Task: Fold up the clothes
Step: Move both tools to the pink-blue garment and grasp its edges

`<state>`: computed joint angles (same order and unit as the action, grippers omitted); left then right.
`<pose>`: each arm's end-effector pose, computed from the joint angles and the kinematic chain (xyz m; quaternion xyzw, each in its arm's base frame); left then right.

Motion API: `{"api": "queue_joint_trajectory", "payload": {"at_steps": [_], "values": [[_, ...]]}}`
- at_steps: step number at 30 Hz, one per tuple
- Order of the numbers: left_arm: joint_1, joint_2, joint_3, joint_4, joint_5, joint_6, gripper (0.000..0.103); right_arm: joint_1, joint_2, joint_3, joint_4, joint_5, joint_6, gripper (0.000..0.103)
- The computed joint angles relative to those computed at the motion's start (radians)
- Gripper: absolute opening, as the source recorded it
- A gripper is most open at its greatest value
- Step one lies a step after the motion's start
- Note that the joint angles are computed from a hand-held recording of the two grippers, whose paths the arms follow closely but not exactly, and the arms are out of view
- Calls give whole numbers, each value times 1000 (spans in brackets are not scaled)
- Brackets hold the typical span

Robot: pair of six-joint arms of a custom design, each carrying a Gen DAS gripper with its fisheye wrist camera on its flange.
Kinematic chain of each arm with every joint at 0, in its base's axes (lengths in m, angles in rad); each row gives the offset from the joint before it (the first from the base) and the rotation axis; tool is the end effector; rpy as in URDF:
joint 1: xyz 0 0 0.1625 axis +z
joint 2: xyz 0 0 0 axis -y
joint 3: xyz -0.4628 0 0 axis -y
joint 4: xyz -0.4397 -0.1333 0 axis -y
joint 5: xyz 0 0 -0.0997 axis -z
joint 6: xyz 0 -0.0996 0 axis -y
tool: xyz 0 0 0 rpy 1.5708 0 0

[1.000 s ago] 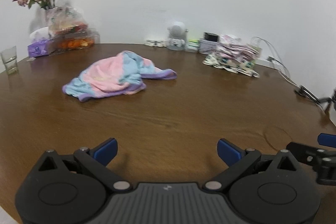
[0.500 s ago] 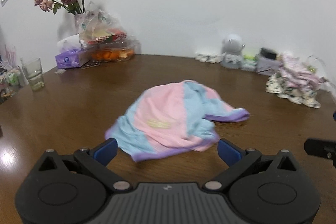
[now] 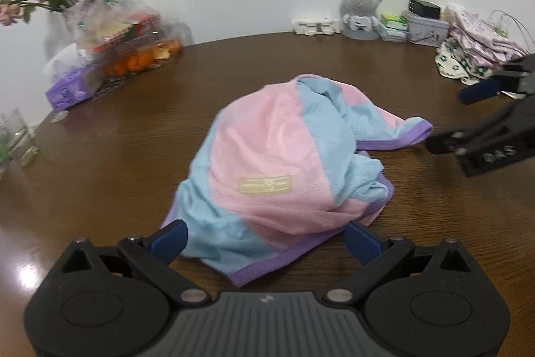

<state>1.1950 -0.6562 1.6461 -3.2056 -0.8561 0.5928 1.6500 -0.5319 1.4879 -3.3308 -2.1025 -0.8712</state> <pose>-0.0843 -0.7546 0.0771 0.3156 0.8380 -0.2592 0.3620 0.1445 -0.7745 0.0503 0.3148 -0.8366 0.2550 0.3687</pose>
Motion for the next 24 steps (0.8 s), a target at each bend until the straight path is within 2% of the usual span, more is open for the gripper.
{"api": "queue_joint_trajectory", "payload": {"at_steps": [4, 6, 7, 8, 9, 10, 11, 12, 14, 19, 24], "values": [[3, 26, -35, 41, -2, 25, 88, -10, 16, -32, 44, 27, -2, 75], [6, 36, -52, 58, -7, 34, 72, -13, 21, -48, 71, 44, 13, 65], [8, 35, -56, 67, -17, 34, 68, -15, 22, -56, 87, 53, 25, 56], [11, 34, -61, 75, -27, 35, 56, -16, 23, -63, 106, 59, 41, 44], [13, 31, -64, 86, -38, 35, 39, -18, 21, -68, 123, 69, 58, 38], [17, 25, -66, 102, -52, 32, 31, -19, 19, -69, 131, 77, 75, 27], [20, 18, -67, 119, -68, 26, 18, -21, 18, -71, 140, 85, 91, 16], [24, 9, -67, 137, -85, 17, 10, -23, 16, -72, 148, 93, 107, 11], [27, -9, -62, 144, -114, 14, 9, -24, 13, -69, 141, 101, 121, 4], [10, -70, -9, 117, -167, 54, 7, -24, -36, 0, 66, 140, 131, 3], [-35, -156, 92, 124, -224, 96, 7, -22, -154, 133, -48, 172, 130, 3]]}}
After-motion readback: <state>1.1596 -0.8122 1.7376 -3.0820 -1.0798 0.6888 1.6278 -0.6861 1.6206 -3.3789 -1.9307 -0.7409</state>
